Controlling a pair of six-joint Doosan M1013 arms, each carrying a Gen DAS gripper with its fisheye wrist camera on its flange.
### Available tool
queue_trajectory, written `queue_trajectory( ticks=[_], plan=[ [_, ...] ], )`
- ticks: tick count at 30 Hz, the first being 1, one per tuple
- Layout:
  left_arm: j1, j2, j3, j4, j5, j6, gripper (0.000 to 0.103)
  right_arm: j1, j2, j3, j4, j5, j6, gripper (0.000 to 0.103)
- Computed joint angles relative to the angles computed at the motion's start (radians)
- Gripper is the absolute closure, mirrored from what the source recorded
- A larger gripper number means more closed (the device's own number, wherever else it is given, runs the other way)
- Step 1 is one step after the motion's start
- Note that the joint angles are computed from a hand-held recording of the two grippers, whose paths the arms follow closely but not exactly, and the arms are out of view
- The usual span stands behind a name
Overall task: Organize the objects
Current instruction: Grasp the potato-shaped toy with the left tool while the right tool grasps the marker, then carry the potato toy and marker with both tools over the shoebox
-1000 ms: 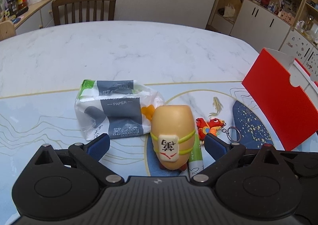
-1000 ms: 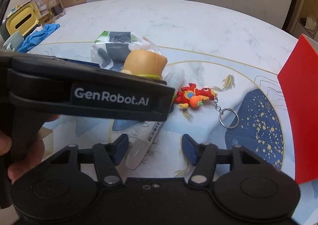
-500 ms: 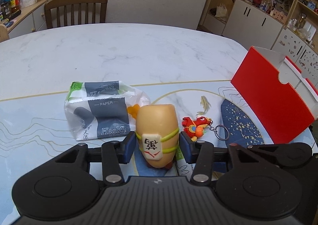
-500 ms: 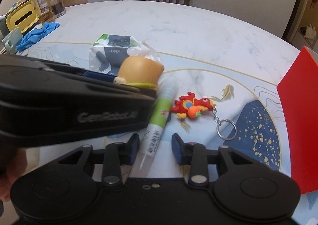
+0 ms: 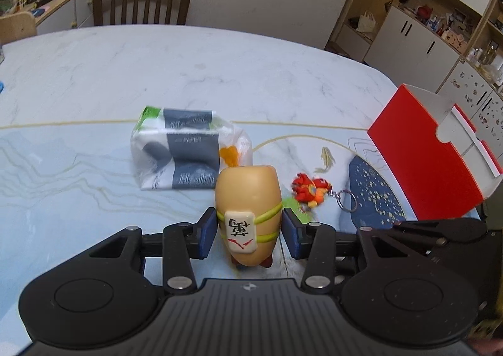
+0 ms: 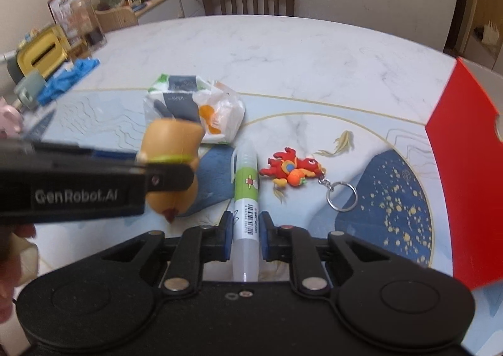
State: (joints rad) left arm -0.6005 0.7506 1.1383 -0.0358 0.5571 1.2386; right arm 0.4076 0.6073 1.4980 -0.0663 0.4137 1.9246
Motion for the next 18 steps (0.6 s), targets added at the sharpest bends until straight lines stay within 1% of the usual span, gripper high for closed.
queue_trajectory(
  ticks=[2, 7, 12, 18],
  plan=[
    [0.000, -0.008, 0.010, -0.013, 0.010, -0.004, 0.060, -0.009, -0.015, 0.018, 0.077, -0.010, -0.053, 0.087],
    [-0.004, -0.029, 0.039, -0.038, 0.031, -0.026, 0.060, -0.028, -0.056, 0.065, 0.209, -0.031, -0.158, 0.087],
    [-0.014, -0.039, 0.053, -0.077, 0.056, -0.040, 0.060, -0.051, -0.097, 0.117, 0.301, -0.038, -0.218, 0.087],
    [-0.040, -0.041, 0.048, -0.084, 0.072, -0.054, 0.060, -0.081, -0.152, 0.184, 0.390, -0.065, -0.287, 0.087]
  ],
)
